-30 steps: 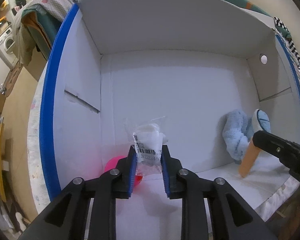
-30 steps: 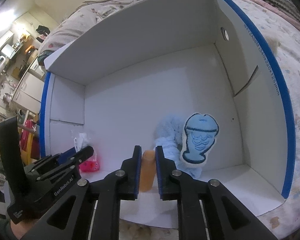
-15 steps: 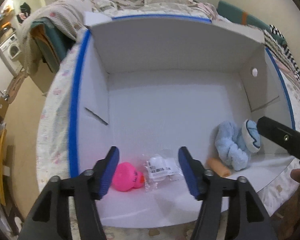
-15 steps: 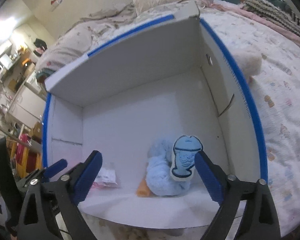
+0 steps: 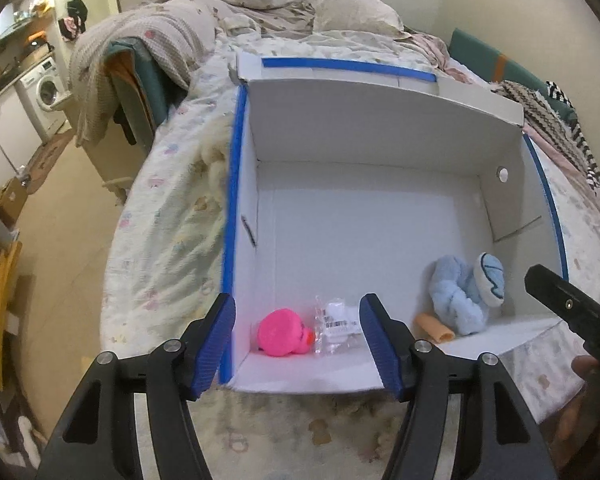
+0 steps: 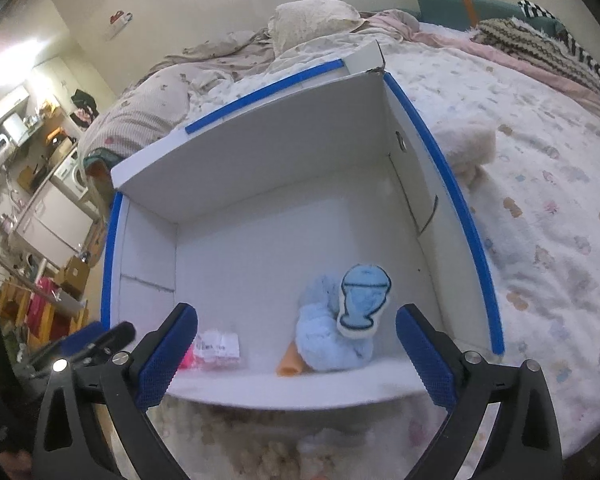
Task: Organize soft objects
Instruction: 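Withdraw both tools and lower the left tool to the crumpled beige fabric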
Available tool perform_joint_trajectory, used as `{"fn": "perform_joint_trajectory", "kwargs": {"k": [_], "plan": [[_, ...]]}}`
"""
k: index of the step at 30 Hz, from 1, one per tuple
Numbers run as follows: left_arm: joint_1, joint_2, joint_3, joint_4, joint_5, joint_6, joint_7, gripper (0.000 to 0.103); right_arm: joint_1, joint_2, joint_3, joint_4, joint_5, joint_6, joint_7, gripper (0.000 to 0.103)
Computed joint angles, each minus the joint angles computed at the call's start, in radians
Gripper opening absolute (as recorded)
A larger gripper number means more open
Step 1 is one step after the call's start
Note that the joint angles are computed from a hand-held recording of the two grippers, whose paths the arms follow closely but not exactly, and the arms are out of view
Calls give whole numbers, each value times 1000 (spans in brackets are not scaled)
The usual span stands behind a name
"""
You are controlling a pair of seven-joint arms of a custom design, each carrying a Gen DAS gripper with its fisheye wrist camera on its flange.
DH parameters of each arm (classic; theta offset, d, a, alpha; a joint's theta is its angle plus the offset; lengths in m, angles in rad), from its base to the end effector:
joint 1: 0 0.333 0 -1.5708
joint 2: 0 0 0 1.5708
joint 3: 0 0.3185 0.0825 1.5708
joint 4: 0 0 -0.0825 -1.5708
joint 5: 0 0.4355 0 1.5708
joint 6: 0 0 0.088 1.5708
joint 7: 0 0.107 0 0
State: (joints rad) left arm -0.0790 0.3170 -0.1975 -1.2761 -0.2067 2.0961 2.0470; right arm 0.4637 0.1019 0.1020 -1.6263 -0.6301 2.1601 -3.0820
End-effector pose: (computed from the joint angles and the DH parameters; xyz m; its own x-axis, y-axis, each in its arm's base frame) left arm 0.7179 -0.1873 0.6367 -0.6252 -0.7802 0.0201 -0.6644 0.5184 -0.5384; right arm 0.5912 0.3437 0.6020 -0.6086 -0.7118 -0.3506 -0.4783 0.6817 -0.5537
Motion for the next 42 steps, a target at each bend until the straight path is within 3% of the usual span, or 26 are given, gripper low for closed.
{"fn": "perform_joint_trajectory", "kwargs": {"k": [4,15,19,26,31,42], "plan": [[12,-68,9,-91,1,59,16,62,10,-9,9,-1,9,-31,-7,103],[50,-138,35,-179,-57,-9,22,62,27,-66,40,-68,15,-61,46,103],[52,-166,44,-241,-40,5,1,62,19,-101,51,-117,47,-62,70,103],[34,-125,36,-220,10,-158,-5,62,-6,-130,60,-172,121,-39,81,103],[11,-100,31,-219,50,-159,-57,62,-28,-143,54,-224,189,82,86,103],[-26,19,5,-114,55,-262,-102,62,-42,-123,49,-233,269,93,59,103]]}}
